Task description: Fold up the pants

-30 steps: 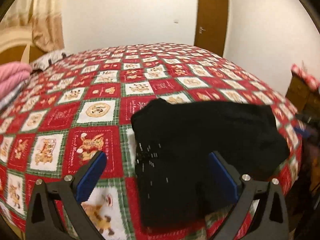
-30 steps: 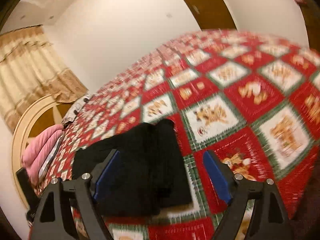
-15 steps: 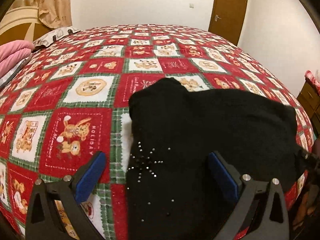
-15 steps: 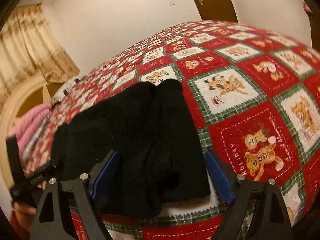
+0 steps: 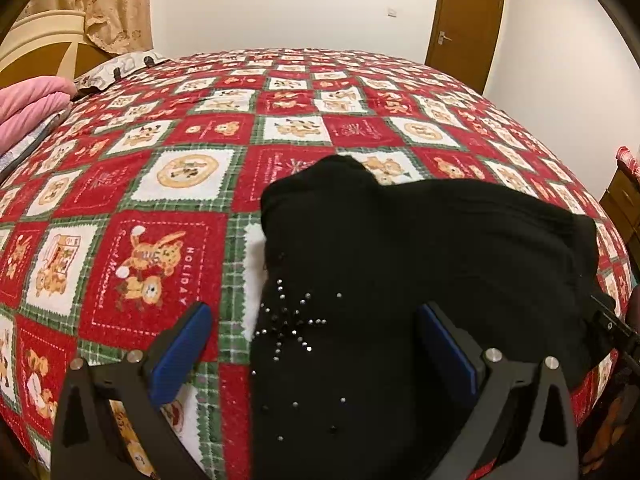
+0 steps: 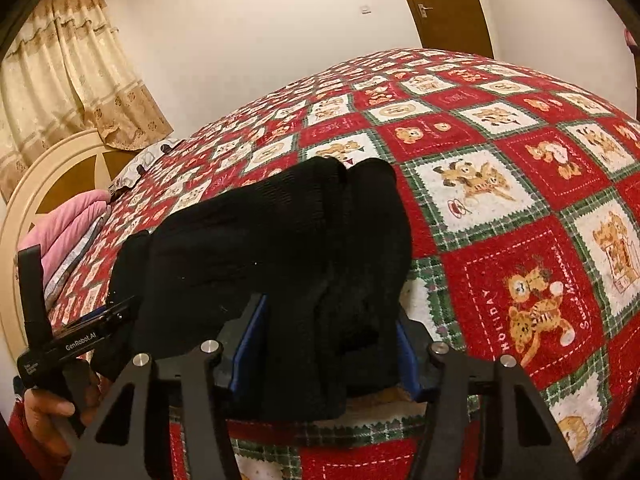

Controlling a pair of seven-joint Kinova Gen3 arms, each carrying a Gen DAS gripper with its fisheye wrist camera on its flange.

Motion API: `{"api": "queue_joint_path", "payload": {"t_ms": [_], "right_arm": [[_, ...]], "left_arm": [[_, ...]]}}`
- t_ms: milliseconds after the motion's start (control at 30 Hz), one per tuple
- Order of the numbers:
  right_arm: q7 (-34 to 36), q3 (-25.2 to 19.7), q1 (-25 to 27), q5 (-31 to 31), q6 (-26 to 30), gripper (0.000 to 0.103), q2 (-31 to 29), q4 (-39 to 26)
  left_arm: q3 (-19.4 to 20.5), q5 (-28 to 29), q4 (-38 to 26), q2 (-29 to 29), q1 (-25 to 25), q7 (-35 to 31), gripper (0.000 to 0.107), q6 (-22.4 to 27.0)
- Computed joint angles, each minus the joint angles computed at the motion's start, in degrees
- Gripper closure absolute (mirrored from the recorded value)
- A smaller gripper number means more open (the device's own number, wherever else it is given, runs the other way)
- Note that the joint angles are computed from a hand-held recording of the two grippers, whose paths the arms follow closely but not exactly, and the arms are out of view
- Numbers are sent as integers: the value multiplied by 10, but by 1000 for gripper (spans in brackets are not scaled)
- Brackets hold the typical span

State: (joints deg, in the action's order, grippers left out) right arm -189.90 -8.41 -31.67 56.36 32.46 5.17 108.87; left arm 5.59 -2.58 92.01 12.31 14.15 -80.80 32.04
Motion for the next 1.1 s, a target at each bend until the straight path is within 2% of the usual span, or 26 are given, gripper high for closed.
{"api": "queue_joint_path", "payload": {"t_ms": [67, 100, 167, 233, 267, 333, 467, 567, 767, 833, 900, 933, 1033, 1100], "right_arm": [[-4, -1, -3, 6, 5, 44, 1, 0], [-10, -1, -5, 13, 8, 44, 2, 1], [-15, -2, -9, 24, 15, 44, 4, 1], [-16, -1, -7, 24, 11, 44, 4, 3], [-18, 0, -5, 23, 4, 44, 2, 5], [-24, 1, -2, 25, -3, 44, 1, 9], [-23, 0, 0, 23, -5, 44, 0, 8], [-27, 0, 0, 26, -5, 44, 0, 9], [-30, 0, 1, 27, -7, 44, 0, 9], [-30, 0, 1, 27, -8, 44, 0, 10], [-30, 0, 1, 27, -7, 44, 0, 9], [-31, 0, 1, 28, -7, 44, 0, 10], [-39, -3, -7, 36, 14, 44, 4, 5], [-34, -11, -24, 44, 59, 45, 15, -10]], "left_arm": [[-5, -8, 4, -1, 7, 9, 4, -7], [-19, -5, 6, -1, 19, 7, 4, -10], [-18, 14, 1, -1, 13, -11, 4, 0], [22, 60, 1, -10, -32, -51, 16, 11], [49, 84, 0, -12, -57, -69, 25, 14], [70, 121, 0, -13, -79, -110, 25, 20], [30, 135, -1, -6, -42, -133, 18, 19], [36, 182, -1, -5, -63, -156, 16, 25], [36, 180, 3, -8, -60, -147, 16, 27], [21, 157, -3, -8, -42, -115, 26, 34], [6, 151, -7, -10, -28, -103, 48, 41], [9, 162, -9, -11, -37, -103, 67, 45], [25, 208, -10, -9, -71, -119, 79, 54], [23, 206, -6, -12, -67, -115, 82, 49]]}}
